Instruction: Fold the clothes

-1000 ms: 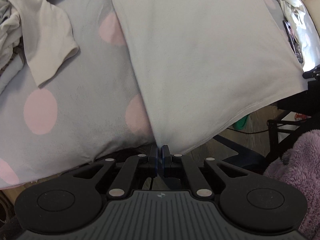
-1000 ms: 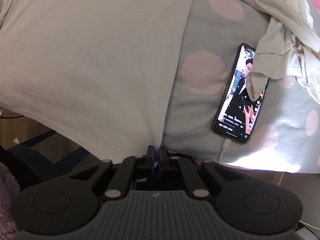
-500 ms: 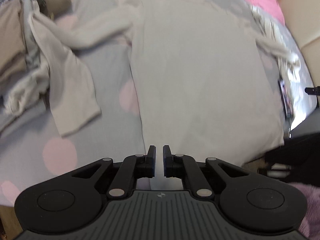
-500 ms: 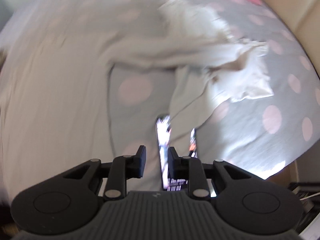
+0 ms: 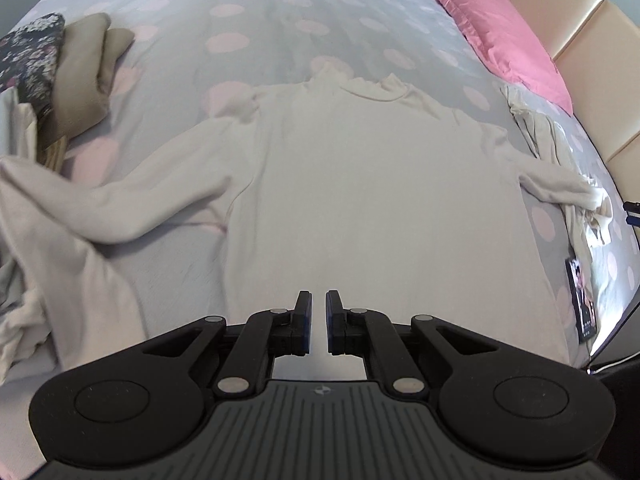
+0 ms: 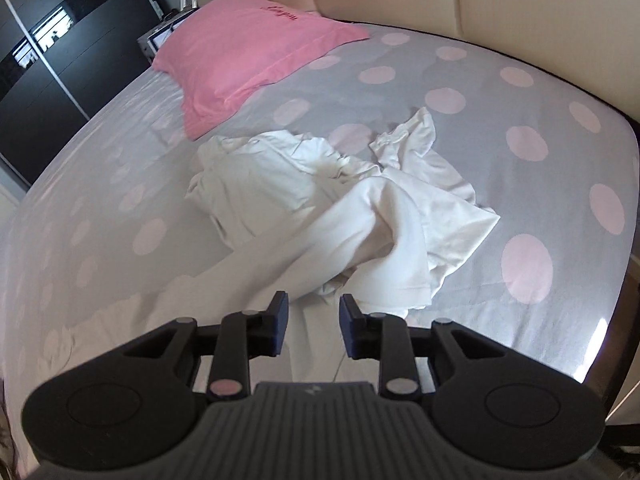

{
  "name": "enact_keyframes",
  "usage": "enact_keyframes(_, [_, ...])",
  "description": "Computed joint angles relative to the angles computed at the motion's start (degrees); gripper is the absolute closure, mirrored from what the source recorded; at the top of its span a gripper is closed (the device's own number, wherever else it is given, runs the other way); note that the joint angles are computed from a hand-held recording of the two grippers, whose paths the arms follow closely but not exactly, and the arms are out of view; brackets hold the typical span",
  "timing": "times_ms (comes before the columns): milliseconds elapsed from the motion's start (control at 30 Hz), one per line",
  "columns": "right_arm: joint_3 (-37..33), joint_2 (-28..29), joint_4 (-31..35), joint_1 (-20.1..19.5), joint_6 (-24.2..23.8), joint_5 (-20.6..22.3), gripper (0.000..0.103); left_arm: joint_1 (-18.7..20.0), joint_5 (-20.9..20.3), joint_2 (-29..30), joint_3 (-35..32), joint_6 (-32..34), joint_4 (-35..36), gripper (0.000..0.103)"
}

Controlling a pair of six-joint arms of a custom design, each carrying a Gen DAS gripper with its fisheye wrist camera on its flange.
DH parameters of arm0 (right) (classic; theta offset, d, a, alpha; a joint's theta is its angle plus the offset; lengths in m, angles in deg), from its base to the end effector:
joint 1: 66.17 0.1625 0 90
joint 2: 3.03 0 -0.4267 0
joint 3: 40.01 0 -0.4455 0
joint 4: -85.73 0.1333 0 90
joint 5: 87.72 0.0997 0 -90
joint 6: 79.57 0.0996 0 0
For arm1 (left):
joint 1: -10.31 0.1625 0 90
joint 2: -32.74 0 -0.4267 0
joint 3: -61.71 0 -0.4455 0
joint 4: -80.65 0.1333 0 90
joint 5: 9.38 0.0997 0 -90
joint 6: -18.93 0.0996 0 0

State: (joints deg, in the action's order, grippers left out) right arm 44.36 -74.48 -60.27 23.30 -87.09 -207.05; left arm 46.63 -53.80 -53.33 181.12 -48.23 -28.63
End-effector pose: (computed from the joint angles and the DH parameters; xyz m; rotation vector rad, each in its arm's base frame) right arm 0.0780 -0.7028 0.4721 -0.1027 -2.4485 0.9150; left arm -0.2666 -0.4497 0.2515 -0.1611 2.4416 -0.7441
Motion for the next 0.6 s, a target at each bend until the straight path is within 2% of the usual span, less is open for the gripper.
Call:
enact_keyframes(100, [-2.5,1.85,0.79,-1.11,2.15,0.8,0.071,1.49,0.63,1.07,0.06,0.93,-1.54,0.099])
enact_keyframes(200, [-4.51,4.02,0.24,-1.81,2.24,-0.04,0.069,3.03,0.54,1.93,-0.47,0.95,-1.43,0.099])
enact_keyframes(367, [-5.76,7.89,-6.04,-1.53,-4.87,-8.98,0.066,4.95,0.51,2.61,-0.36,1.53,-4.6,0.099])
enact_keyframes(467, [-6.27,9.64,-7.9,-1.79,-8.6,-12.5,0.065,6.12,-0.44,3.31,-0.6,1.12,-5.16,0.099])
enact_keyframes(500, [-6.4,9.99,-7.91,-1.92,-9.27,-13.09,0.069,6.43,-0.72,3.55,-0.71,0.92,-5.0,0.099])
enact_keyframes(533, [-6.48,10.22,-7.83,-1.95,-9.84,-13.5,0.086,6.68,-0.95,3.77,-0.85,0.63,-4.71,0.099])
enact_keyframes(600, [-6.39,10.59,-8.83,-1.83,-11.6,-14.31,0.092,7.03,-1.31,4.0,-0.97,0.0,-4.34,0.099])
